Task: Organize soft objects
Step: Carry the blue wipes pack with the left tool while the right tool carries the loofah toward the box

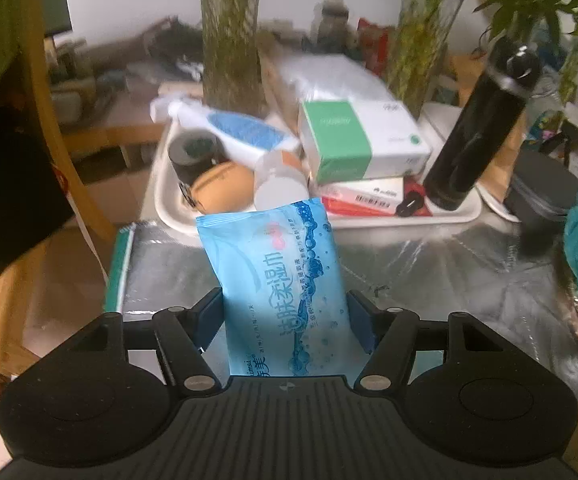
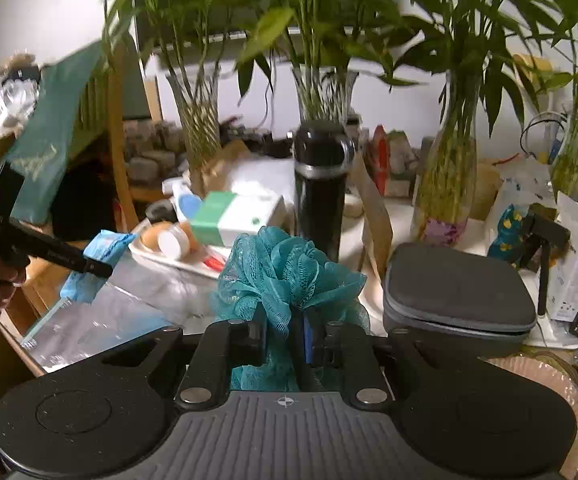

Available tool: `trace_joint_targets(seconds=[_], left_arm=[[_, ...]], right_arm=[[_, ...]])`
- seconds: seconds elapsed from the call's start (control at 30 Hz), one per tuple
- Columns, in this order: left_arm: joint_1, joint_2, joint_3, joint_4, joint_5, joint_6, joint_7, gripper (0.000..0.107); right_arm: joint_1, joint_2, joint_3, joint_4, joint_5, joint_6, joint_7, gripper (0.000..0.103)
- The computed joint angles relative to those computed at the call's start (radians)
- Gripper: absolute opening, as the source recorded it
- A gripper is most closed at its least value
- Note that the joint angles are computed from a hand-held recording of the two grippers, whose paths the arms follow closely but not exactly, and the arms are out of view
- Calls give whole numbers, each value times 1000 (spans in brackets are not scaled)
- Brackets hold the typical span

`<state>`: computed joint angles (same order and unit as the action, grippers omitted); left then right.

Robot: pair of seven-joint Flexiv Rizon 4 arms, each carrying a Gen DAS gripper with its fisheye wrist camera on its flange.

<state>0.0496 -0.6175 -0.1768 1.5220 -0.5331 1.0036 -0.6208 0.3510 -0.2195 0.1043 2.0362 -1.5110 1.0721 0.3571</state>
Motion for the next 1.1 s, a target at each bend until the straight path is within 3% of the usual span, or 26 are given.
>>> trace_joint_targets(seconds=[0.13, 0.4, 0.73, 0.93, 1.1], left_arm=[[32, 72, -32, 77, -59, 42, 69, 64], [59, 219, -50, 207, -248, 41, 240, 64], [1, 406, 52, 369, -434, -61, 422, 64], [-37, 485, 124, 434, -450, -144, 467, 64], [-45, 516, 161, 460, -420, -227, 437, 64]], right_arm=[[-1, 42, 13, 17, -53, -4, 110, 18], [53, 110, 73, 32, 44, -109, 26, 18], [135, 160, 136, 24, 146, -227, -83, 18], [170, 175, 158, 28, 169, -263, -83, 18], [195, 183, 173, 25, 179, -292, -93, 18]])
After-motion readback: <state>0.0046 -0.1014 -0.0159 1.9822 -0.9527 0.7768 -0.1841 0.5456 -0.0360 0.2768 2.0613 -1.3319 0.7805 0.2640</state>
